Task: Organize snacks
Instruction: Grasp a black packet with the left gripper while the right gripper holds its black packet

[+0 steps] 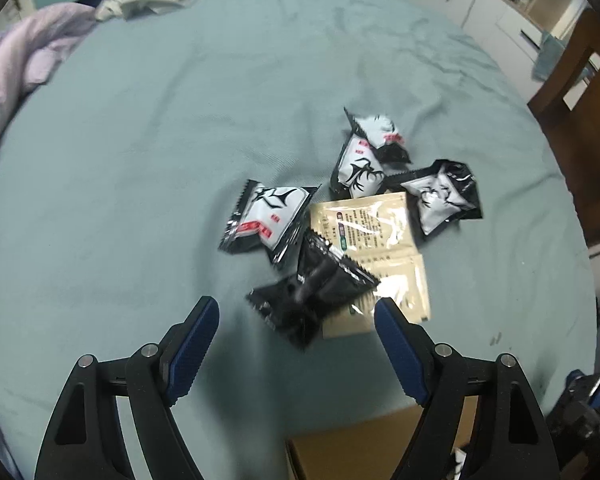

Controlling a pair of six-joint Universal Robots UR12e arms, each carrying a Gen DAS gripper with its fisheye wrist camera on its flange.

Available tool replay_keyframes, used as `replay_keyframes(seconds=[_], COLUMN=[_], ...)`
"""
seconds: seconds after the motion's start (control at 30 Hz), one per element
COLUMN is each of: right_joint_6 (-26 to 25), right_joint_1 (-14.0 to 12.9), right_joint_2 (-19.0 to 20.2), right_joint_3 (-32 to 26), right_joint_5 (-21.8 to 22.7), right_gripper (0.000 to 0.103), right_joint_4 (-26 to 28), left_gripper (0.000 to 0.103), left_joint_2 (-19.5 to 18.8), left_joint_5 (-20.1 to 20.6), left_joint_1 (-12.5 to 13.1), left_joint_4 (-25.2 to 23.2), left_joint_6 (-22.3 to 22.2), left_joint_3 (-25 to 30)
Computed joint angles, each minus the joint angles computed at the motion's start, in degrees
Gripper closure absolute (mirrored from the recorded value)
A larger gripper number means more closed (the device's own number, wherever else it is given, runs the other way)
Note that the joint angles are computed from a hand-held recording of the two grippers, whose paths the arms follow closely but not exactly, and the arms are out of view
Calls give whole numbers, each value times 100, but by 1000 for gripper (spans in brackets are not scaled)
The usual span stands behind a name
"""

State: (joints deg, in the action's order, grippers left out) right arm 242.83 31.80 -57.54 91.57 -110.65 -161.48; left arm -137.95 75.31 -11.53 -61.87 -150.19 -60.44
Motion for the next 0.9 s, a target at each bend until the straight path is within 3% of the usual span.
replay_keyframes(seconds=[0.17,0.2,0.23,0.27,0.3,0.33,0.4,0.67,0.9], right_joint_6=[99,112,116,119,116,103,108,292,497], right_joint_1=[-126,-128,-131,-123,-110,-93,-76,-12,106], right_joint_2=[76,83,88,91,99,107,97,67,-2], right_joint_3=[-118,-140,-160,-177,-204,-238,-230,-186,-152], right_joint_5=[129,121,113,86,43,-11,-22,-266,-596], right_gripper=[70,70,70,70,70,70,70,70,70], right_joint_4=[247,286,322,358,409,474,441,408,452], left_gripper=[24,28,40,46,63,67,68,69,69], left_joint_2=[-235,-249,-241,-206,-166,-125,-35,647,1388], left_joint_5=[55,146,282,399,421,394,277,-124,-457], left_joint_1=[-107,-140,-175,-198,-204,-200,-174,1,136], left_joint_4=[-656,-680,-566,-350,-198,-147,-192,390,542], left_joint_6=[549,626,657,691,735,807,912,979,1638], left_joint_3=[371,367,304,190,103,48,-22,-840,-1689])
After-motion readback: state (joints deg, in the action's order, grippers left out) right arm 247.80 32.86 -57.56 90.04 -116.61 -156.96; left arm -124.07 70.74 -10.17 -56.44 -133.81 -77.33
